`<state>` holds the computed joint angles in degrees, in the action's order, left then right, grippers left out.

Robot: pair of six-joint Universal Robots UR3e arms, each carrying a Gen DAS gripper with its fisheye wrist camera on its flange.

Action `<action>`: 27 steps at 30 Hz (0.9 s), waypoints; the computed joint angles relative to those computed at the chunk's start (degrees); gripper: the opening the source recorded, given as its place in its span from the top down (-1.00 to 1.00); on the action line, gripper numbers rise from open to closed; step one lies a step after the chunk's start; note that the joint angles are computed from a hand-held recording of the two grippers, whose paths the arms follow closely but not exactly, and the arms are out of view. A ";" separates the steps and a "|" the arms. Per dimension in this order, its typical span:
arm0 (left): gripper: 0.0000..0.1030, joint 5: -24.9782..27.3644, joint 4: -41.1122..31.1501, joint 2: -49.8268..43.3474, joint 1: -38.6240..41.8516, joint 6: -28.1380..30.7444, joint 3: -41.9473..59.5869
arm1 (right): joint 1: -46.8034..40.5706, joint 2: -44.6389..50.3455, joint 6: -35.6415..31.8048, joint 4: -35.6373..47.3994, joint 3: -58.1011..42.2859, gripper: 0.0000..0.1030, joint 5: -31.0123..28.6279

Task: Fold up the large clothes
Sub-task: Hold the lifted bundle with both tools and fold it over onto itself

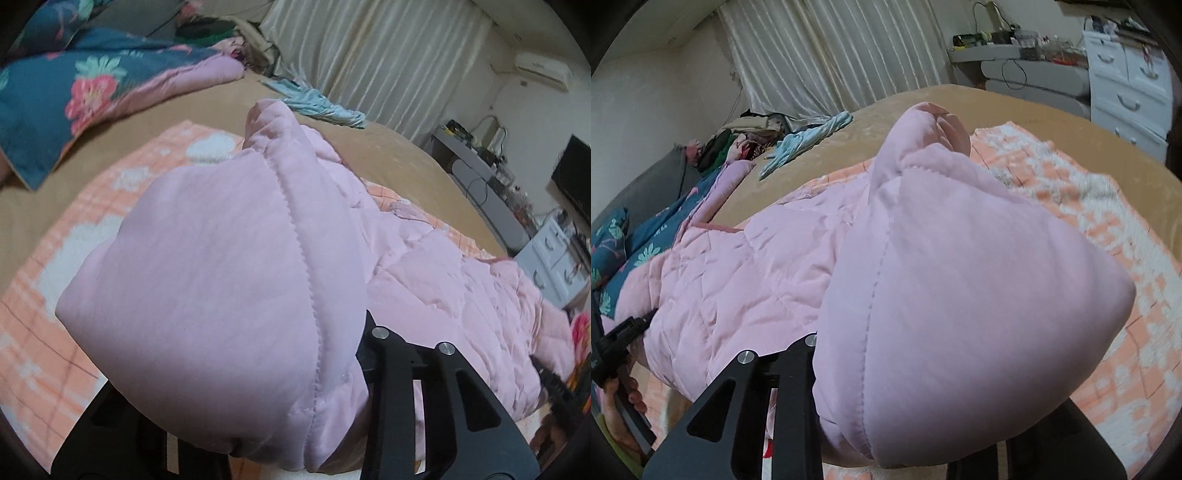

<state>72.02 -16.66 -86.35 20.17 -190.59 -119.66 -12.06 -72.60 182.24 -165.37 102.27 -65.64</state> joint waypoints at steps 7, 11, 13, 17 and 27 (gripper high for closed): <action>0.46 1.83 -3.13 2.97 -0.90 3.27 1.46 | 1.55 -3.22 -3.98 -1.00 1.04 0.52 -2.82; 0.47 1.22 -5.90 6.25 -0.04 5.03 1.31 | 1.05 -7.05 -6.81 -2.58 4.28 0.53 -1.56; 0.47 0.45 -7.04 8.59 0.89 5.82 0.24 | 0.39 -9.35 -7.85 -2.41 6.22 0.53 -0.60; 0.47 -1.17 -9.66 13.06 2.81 8.16 -2.13 | -1.38 -13.06 -9.59 -1.84 9.87 0.53 0.84; 0.47 -4.23 -18.62 25.09 7.43 13.59 -7.08 | -5.51 -23.06 -12.73 1.72 18.42 0.53 4.15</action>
